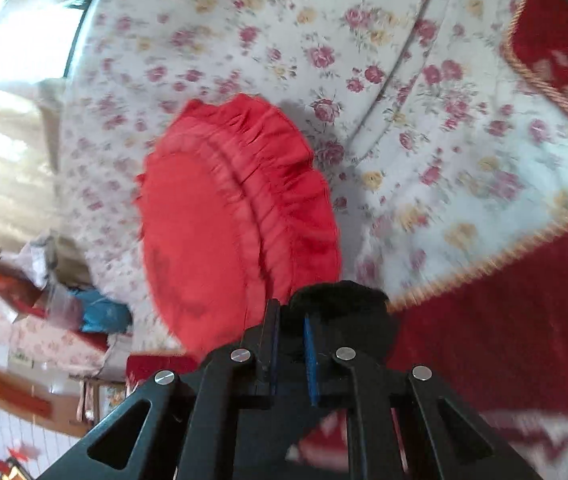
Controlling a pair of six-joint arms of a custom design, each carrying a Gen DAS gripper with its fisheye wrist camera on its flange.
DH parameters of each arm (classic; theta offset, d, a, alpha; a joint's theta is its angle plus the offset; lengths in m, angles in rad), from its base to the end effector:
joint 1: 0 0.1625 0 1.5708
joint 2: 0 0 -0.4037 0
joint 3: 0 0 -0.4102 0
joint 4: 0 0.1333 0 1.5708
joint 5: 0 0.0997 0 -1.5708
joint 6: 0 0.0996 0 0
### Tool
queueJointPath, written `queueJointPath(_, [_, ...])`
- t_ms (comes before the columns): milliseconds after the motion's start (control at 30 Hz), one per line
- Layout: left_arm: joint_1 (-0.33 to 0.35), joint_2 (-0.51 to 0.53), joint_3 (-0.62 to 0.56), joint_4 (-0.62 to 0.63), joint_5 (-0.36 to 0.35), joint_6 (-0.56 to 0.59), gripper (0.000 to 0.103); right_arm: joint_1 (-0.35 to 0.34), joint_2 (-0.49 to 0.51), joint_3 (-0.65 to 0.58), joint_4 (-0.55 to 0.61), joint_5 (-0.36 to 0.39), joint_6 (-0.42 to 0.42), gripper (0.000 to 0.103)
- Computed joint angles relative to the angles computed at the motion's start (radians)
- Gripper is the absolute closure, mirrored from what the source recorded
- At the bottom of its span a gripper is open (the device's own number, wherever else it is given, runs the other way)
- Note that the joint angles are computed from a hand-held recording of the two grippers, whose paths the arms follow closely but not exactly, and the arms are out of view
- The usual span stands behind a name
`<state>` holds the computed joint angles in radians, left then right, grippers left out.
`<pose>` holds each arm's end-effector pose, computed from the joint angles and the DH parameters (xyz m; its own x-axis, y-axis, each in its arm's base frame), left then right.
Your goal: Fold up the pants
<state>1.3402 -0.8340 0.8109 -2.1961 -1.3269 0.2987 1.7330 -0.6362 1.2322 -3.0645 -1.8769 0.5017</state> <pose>-0.0340 -0.8335 0.4541 -0.8811 0.3046 -0.3617 0.4619 0.7181 -0.5205 0.2312 -0.7734 0.1908 -0.9068 0.3647 -0.2113 0.3826 0.5016 -0.7759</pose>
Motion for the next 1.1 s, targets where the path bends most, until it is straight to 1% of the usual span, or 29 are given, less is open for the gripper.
queueJointPath(67, [-0.007, -0.05, 0.05, 0.021, 0.014, 0.093, 0.097, 0.007, -0.067, 0.132, -0.056, 0.015, -0.007, 0.093])
queueJointPath(100, [-0.003, -0.08, 0.069, 0.056, 0.019, 0.131, 0.097, 0.013, -0.098, 0.199, -0.086, 0.024, -0.005, 0.093])
queueJointPath(200, [0.022, -0.143, 0.116, 0.126, 0.019, 0.195, 0.097, 0.022, -0.151, 0.35, -0.172, 0.053, -0.007, 0.093])
queueJointPath(300, [0.065, -0.187, 0.158, 0.176, -0.006, 0.199, 0.097, 0.02, -0.196, 0.492, -0.254, 0.073, -0.008, 0.093])
queueJointPath(367, [0.098, -0.206, 0.178, 0.224, -0.04, 0.186, 0.097, 0.016, -0.219, 0.557, -0.253, 0.066, 0.0, 0.093])
queueJointPath(433, [0.122, -0.228, 0.222, 0.244, -0.037, 0.174, 0.097, 0.006, -0.238, 0.61, -0.246, 0.052, 0.011, 0.093])
queueJointPath(467, [0.131, -0.232, 0.235, 0.252, -0.031, 0.164, 0.097, -0.004, -0.246, 0.635, -0.257, 0.059, 0.022, 0.093])
queueJointPath(533, [0.144, -0.242, 0.257, 0.275, -0.022, 0.132, 0.094, -0.02, -0.261, 0.668, -0.297, 0.08, 0.043, 0.093])
queueJointPath(600, [0.149, -0.262, 0.291, 0.258, -0.009, 0.105, 0.093, -0.018, -0.265, 0.661, -0.274, 0.083, 0.019, 0.093])
queueJointPath(633, [0.148, -0.27, 0.301, 0.246, -0.007, 0.096, 0.093, -0.01, -0.265, 0.652, -0.251, 0.059, 0.011, 0.093])
queueJointPath(700, [0.152, -0.293, 0.319, 0.197, -0.018, 0.066, 0.093, -0.006, -0.263, 0.644, -0.238, 0.044, 0.003, 0.093])
queueJointPath(767, [0.153, -0.304, 0.31, 0.179, -0.04, 0.034, 0.093, -0.01, -0.263, 0.644, -0.231, 0.044, 0.007, 0.093])
queueJointPath(833, [0.149, -0.321, 0.314, 0.132, -0.06, 0.011, 0.093, -0.013, -0.263, 0.646, -0.238, 0.05, 0.011, 0.093])
queueJointPath(867, [0.15, -0.322, 0.304, 0.127, -0.092, 0.009, 0.093, -0.013, -0.264, 0.648, -0.239, 0.051, 0.011, 0.093])
queueJointPath(900, [0.148, -0.319, 0.294, 0.13, -0.123, 0.011, 0.09, -0.013, -0.264, 0.647, -0.235, 0.051, 0.007, 0.093])
queueJointPath(933, [0.144, -0.31, 0.277, 0.147, -0.15, 0.017, 0.08, -0.013, -0.266, 0.647, -0.228, 0.048, 0.003, 0.093])
queueJointPath(967, [0.135, -0.301, 0.267, 0.169, -0.171, 0.03, 0.076, -0.012, -0.268, 0.647, -0.216, 0.043, 0.002, 0.093])
queueJointPath(1000, [0.121, -0.282, 0.249, 0.216, -0.184, 0.06, 0.071, -0.01, -0.27, 0.646, -0.203, 0.038, 0.002, 0.093])
queueJointPath(1067, [0.101, -0.244, 0.214, 0.305, -0.169, 0.111, 0.071, -0.004, -0.274, 0.64, -0.176, 0.027, 0.004, 0.093])
queueJointPath(1100, [0.088, -0.222, 0.207, 0.351, -0.126, 0.138, 0.071, 0.0, -0.277, 0.638, -0.16, 0.02, 0.006, 0.093])
